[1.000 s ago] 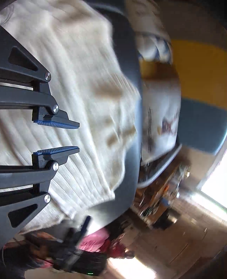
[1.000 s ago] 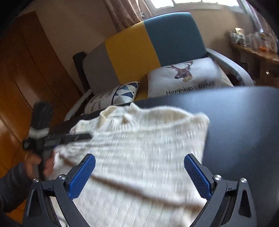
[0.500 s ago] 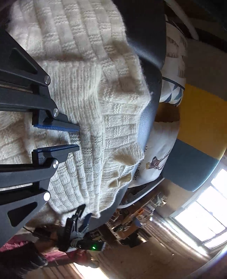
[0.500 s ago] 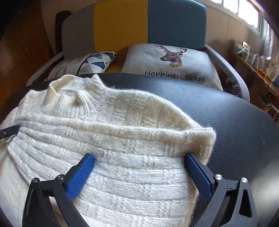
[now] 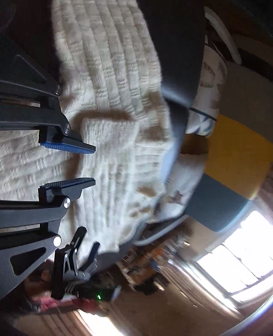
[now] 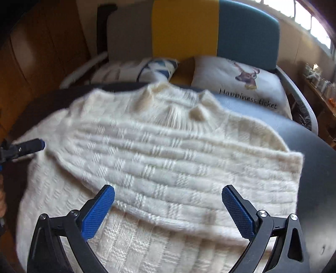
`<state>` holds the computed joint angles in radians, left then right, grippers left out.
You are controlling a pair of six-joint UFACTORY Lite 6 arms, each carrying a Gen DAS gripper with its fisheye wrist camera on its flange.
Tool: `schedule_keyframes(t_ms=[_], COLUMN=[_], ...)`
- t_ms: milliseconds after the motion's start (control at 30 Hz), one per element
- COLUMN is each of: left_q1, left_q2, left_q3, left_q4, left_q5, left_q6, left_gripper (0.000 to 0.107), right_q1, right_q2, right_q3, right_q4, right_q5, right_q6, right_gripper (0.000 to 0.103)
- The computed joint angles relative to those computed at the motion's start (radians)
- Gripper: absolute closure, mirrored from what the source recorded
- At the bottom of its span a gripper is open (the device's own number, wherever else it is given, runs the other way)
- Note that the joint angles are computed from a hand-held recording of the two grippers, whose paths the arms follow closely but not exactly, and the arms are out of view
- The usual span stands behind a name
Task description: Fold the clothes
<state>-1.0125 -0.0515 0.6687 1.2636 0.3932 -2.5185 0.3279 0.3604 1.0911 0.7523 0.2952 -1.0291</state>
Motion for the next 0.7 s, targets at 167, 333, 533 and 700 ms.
schedule_keyframes(t_ms=[167,333,533,700], left_q1=[-0.078,-0.504,-0.866,-0.902], left_q2=[-0.165,-0.412,-0.193,-0.03], left_q3=[-0.118,-0.245,-0.118,-0.019], left_q4=[0.032,-0.144,-0.302,-0.352], left_q5=[0.071,0.424,0.574,0.527], left_q6=[-0.126,-0.268,-0.471,-0.502], left_gripper=[0.084,0.082,0.081,0.079], right_q1=[-0.007,-0.082,-0.037,-0.028], right_q2=[0.031,-0.169,-0.451,-0.561], right_q3=[0.001,-0.153,-0.423,-0.583], right_q4=[0.033,0.297,0.298,0.267], right_q5=[0.0,0.198,0.271,0.2], right_q6=[0.019,-0.25,-0.285,-0.281], right_gripper=[0.0,0.0,0.0,0.0])
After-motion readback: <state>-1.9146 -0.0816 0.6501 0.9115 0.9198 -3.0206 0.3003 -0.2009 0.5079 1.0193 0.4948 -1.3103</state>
